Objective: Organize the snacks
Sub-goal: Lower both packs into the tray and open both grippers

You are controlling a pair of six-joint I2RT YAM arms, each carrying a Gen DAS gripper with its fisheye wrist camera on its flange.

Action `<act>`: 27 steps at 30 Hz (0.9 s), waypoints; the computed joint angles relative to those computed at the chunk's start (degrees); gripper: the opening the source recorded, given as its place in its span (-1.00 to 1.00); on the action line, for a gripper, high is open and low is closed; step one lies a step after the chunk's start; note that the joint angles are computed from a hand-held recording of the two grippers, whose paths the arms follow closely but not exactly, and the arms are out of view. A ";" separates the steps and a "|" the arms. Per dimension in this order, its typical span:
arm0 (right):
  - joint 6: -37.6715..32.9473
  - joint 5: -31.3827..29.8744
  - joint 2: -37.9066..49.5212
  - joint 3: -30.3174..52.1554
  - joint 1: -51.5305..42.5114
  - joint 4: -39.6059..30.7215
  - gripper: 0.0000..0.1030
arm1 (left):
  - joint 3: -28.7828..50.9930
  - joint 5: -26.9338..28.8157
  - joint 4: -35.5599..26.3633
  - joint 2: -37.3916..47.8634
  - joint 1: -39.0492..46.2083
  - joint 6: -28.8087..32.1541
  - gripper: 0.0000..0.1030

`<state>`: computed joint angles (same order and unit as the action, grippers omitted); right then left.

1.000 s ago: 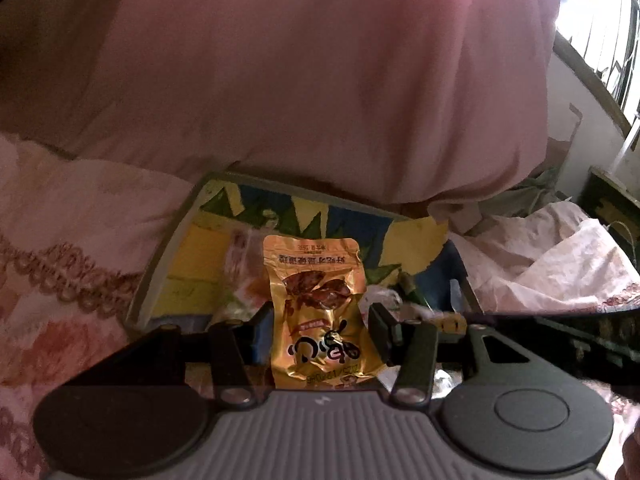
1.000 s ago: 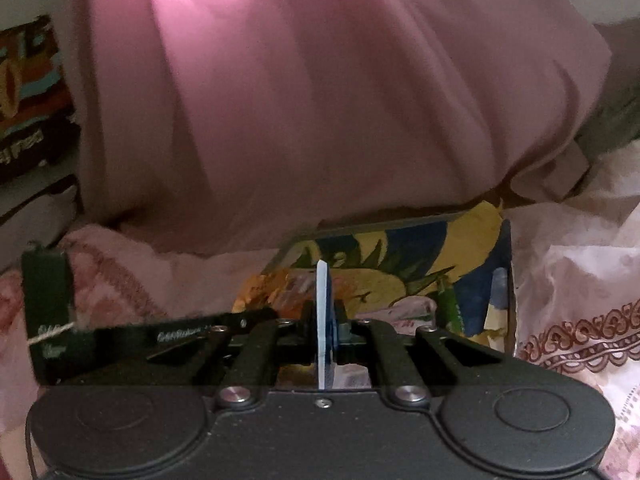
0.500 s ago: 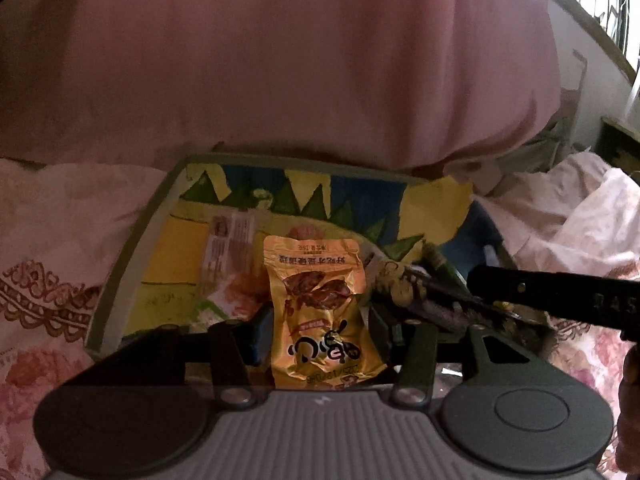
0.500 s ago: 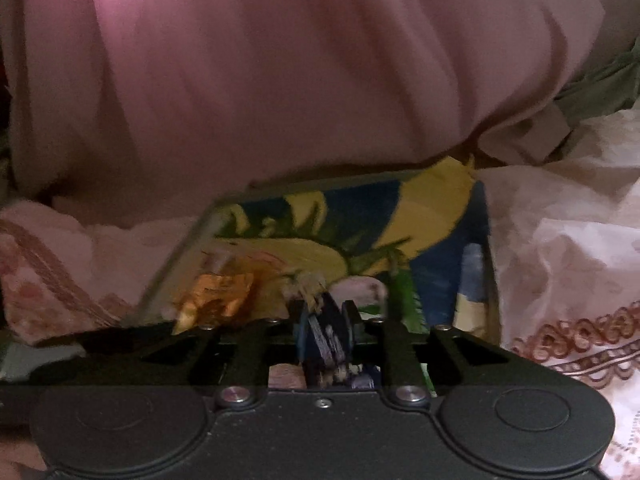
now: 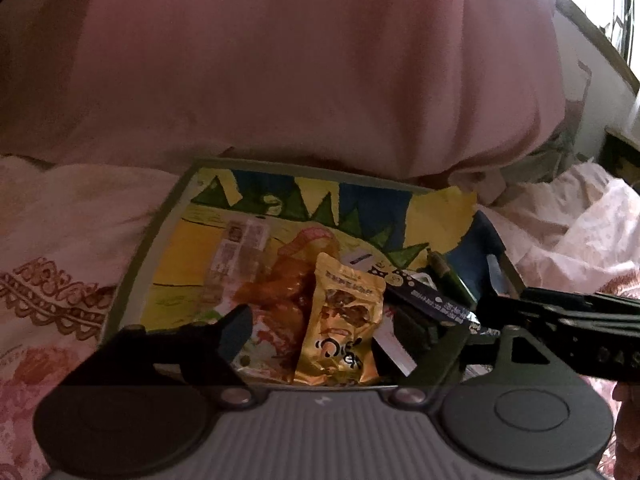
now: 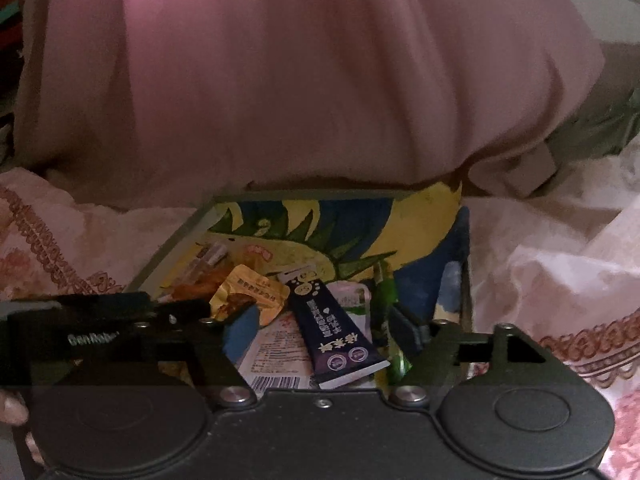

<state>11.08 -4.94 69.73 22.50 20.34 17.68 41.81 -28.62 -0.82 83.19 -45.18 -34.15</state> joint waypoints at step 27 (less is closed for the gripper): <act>23.41 60.82 -49.35 -2.45 56.40 -59.61 0.99 | 7.89 -32.24 -65.04 -11.73 -36.67 -50.97 0.99</act>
<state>34.49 55.88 20.39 20.05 76.74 -41.93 49.70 -60.87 -65.86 71.47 -81.84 -85.12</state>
